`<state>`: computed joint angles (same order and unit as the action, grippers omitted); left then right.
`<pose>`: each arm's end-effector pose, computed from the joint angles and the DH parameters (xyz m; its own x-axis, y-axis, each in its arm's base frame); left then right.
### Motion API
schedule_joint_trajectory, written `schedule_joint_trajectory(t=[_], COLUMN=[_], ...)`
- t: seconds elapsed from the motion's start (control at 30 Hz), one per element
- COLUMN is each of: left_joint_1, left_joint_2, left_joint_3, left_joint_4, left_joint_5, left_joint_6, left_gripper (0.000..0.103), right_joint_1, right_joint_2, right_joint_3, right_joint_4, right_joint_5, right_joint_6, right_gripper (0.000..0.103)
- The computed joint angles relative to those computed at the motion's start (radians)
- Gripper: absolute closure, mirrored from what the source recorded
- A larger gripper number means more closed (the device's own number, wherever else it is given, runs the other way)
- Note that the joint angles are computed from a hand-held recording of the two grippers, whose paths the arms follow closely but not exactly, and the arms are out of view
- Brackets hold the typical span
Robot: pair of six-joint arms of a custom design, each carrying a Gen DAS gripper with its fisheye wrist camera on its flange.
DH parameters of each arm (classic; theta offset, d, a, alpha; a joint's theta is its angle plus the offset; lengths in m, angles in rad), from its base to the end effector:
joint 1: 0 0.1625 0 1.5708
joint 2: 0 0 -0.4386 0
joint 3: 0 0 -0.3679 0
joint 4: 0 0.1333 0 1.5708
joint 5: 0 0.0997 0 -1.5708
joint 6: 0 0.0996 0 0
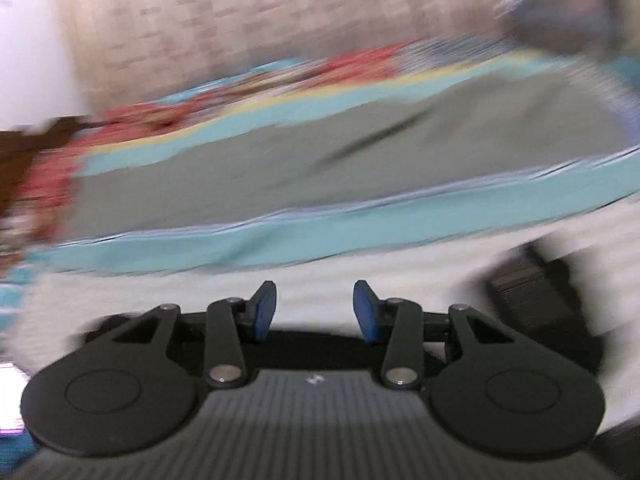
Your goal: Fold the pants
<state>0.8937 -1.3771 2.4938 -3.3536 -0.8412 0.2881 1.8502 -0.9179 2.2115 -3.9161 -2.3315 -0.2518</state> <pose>-0.0762 -0.4135 0.2655 -0.6645 0.3141 -0.6781 0.7107 0.5460 -0.4436 0.1943 -0.4428 0.2078 -0.8001 0.2450 0.5476 -0.3471 0.5554 -0.7557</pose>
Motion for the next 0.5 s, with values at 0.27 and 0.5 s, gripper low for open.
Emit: schedule_joint_trajectory(t=[0.27,0.5], left_joint_1=[0.044,0.094], left_joint_2=[0.488,0.674], left_joint_3=[-0.415,-0.578], left_joint_4=[0.051,0.205], left_joint_5=[-0.047,-0.083], left_joint_6=[0.247,0.267], left_gripper=[0.019,0.016], right_joint_1=[-0.258,-0.381], right_joint_2=[-0.177,-0.136], right_joint_3=[-0.014,-0.114], right_joint_4=[0.211,0.409], right_joint_5=[0.038,0.191], right_joint_6=[0.060,-0.015], right_gripper=[0.046,0.041])
